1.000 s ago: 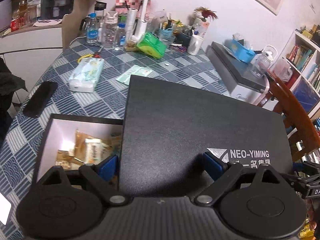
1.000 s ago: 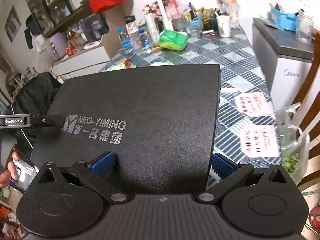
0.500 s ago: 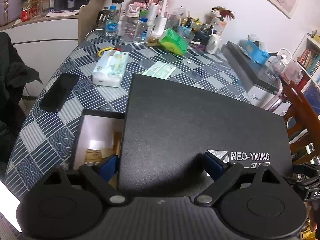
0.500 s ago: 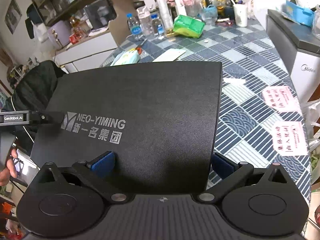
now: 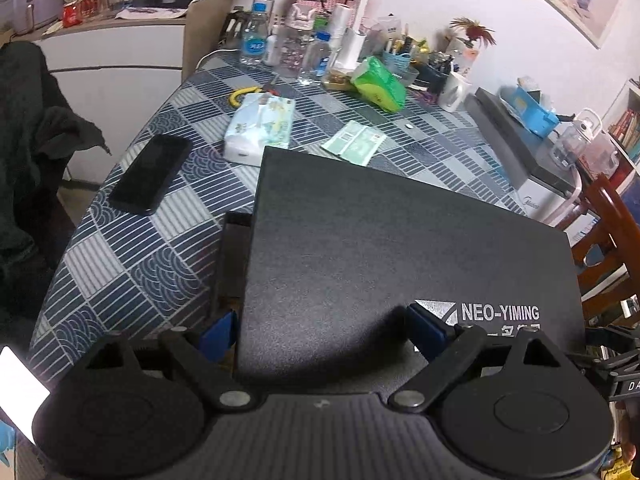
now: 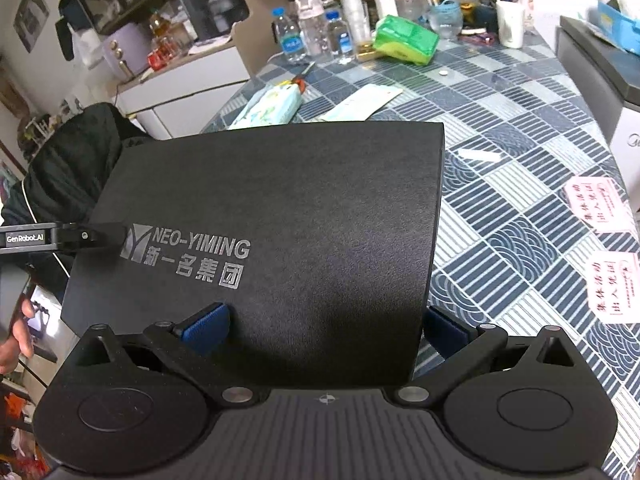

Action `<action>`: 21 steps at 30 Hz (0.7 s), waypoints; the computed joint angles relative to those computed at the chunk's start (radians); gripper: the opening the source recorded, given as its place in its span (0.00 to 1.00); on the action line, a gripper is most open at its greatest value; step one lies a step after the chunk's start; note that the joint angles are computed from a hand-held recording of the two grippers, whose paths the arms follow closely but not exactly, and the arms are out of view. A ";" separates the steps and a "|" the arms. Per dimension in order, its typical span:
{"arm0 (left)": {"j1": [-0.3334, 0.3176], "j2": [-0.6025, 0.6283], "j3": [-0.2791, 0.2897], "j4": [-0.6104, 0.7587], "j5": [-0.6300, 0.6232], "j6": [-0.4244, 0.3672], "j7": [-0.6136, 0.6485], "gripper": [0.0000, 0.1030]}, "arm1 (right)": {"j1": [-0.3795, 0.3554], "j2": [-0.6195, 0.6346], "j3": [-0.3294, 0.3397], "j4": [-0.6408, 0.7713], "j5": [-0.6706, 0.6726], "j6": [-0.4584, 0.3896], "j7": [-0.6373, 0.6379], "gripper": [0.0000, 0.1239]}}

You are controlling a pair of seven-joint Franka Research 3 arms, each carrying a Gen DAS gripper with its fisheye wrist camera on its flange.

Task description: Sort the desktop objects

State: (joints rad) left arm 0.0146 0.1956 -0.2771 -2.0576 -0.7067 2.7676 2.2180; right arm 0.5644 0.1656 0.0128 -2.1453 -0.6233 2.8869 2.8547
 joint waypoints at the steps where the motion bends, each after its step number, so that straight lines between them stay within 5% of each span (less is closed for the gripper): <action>1: 0.002 0.006 0.004 0.006 0.004 -0.004 -0.004 1.00 | -0.003 0.010 0.005 0.012 0.015 -0.003 -0.015 0.83; 21: 0.036 0.058 -0.026 0.031 0.049 0.002 -0.019 1.00 | 0.039 0.056 -0.034 0.052 0.117 -0.031 -0.041 0.83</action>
